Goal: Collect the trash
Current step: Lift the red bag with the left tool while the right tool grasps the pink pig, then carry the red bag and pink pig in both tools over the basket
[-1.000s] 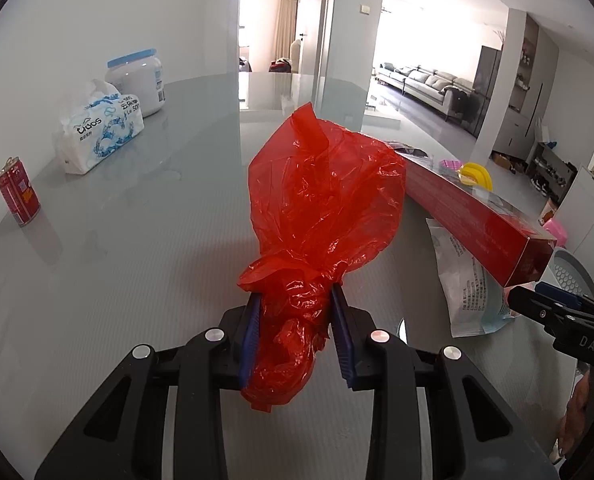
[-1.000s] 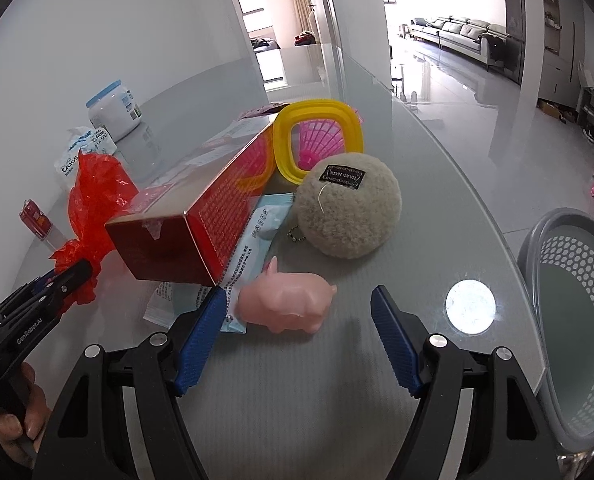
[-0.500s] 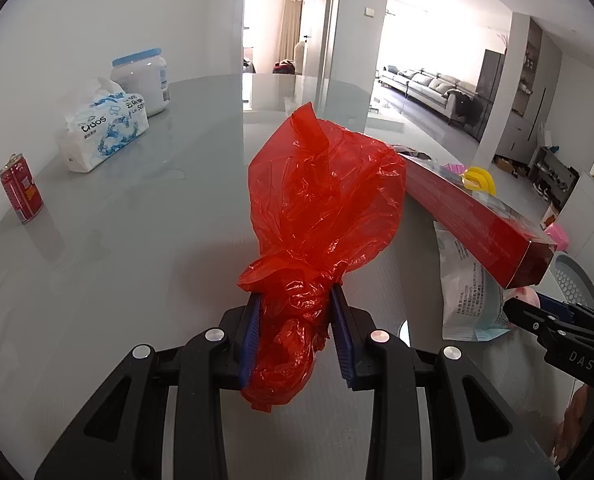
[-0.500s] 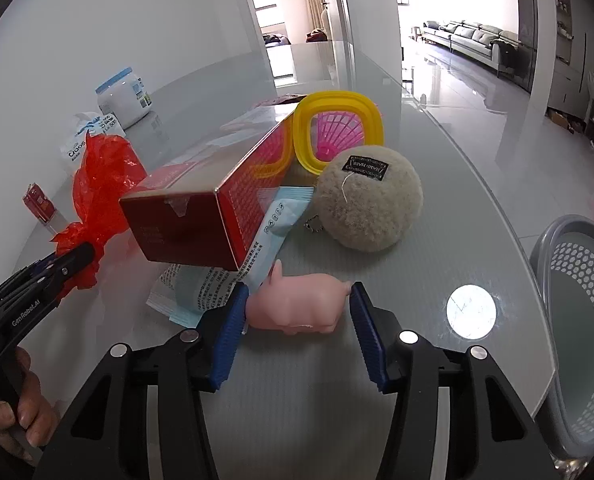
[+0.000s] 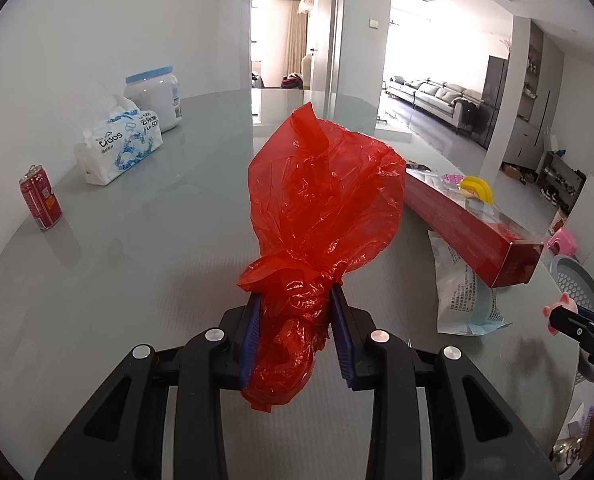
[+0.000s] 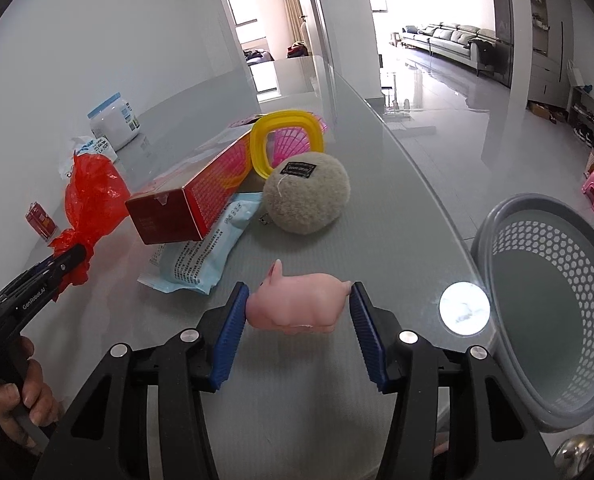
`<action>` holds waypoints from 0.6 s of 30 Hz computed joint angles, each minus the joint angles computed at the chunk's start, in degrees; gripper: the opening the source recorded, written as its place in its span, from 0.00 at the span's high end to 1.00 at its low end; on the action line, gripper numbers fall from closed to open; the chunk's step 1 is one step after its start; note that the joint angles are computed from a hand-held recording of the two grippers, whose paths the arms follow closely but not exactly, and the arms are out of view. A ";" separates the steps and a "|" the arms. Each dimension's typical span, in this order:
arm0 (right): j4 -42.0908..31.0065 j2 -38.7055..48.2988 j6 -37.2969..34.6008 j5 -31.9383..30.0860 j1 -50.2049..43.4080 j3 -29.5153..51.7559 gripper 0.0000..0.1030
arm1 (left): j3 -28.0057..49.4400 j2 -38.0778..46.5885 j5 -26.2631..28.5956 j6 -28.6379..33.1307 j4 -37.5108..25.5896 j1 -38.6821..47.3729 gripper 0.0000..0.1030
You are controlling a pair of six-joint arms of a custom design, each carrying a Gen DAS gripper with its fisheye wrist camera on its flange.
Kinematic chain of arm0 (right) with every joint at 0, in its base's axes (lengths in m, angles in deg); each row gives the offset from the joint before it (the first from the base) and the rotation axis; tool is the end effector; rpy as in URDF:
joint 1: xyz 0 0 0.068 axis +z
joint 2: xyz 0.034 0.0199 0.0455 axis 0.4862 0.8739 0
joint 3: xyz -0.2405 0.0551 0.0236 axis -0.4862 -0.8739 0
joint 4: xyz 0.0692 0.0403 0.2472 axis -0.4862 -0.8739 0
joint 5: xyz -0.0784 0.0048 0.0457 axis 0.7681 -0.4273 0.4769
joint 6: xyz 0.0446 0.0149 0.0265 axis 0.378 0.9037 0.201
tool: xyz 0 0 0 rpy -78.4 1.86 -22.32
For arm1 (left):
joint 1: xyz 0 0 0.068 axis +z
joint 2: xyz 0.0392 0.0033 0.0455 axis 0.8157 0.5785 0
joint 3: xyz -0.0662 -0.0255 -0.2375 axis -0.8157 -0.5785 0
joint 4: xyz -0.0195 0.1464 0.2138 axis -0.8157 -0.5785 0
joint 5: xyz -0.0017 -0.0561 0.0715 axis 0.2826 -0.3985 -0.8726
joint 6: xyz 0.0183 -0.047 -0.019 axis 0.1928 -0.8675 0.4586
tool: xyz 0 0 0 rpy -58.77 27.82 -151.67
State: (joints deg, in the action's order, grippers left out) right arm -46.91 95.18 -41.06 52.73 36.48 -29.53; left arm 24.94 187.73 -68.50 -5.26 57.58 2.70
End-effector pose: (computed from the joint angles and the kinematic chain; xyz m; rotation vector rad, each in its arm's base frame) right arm 0.3043 0.0542 0.0877 -0.5421 2.3919 0.5023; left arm 0.1942 -0.2049 0.0862 -0.5684 2.2084 0.2102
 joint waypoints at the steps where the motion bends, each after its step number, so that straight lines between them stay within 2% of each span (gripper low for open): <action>1: 0.00 -0.87 -0.44 -0.55 -1.17 -0.76 0.51 | 0.52 -0.31 -0.47 -0.79 -1.17 -0.58 0.69; 7: -0.60 -4.54 -2.83 -3.90 -7.87 -3.51 0.51 | 8.02 0.43 -4.17 -2.81 -9.14 -5.18 0.69; 10: -1.45 -5.90 -4.44 -6.27 -12.43 -4.27 0.51 | 12.67 2.09 -5.49 -1.39 -10.68 -6.87 0.69; 13: -2.29 -6.79 -6.13 -8.23 -17.13 -4.60 0.51 | 18.18 4.59 -6.14 2.33 -10.22 -8.06 0.69; 18: -4.14 -6.20 -9.77 -11.35 -27.12 -3.61 0.51 | 26.84 10.18 -4.67 12.82 -3.52 -9.04 0.69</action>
